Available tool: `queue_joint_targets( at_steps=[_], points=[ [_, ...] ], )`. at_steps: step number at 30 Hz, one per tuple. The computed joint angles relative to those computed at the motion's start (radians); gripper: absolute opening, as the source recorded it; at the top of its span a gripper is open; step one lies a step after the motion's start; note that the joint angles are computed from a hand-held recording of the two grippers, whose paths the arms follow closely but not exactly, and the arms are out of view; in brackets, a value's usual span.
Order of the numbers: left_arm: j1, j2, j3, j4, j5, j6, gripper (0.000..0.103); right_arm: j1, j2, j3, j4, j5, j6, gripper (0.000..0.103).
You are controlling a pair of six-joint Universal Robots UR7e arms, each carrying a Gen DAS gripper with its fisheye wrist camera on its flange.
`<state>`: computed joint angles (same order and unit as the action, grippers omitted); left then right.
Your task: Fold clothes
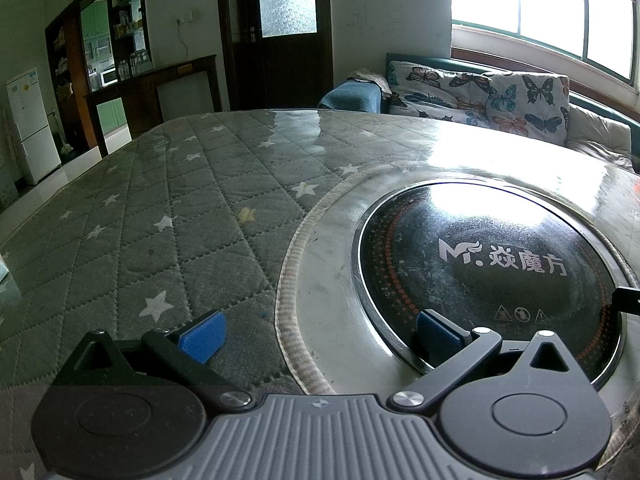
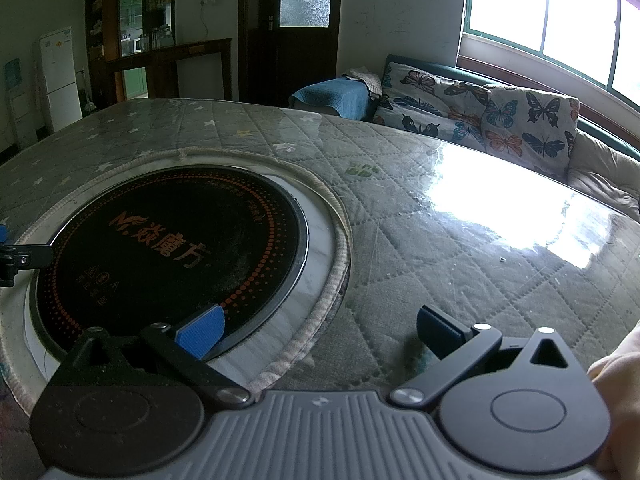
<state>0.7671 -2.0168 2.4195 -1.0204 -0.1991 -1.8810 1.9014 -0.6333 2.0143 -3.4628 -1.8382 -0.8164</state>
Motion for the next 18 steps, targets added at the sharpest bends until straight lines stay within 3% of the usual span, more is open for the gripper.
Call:
queue_joint_targets(
  at_steps=[18],
  points=[
    [0.0,0.0,0.0,0.002,0.0,-0.001,0.103,0.0,0.0,0.0,0.0,0.0,0.0,0.103]
  ],
)
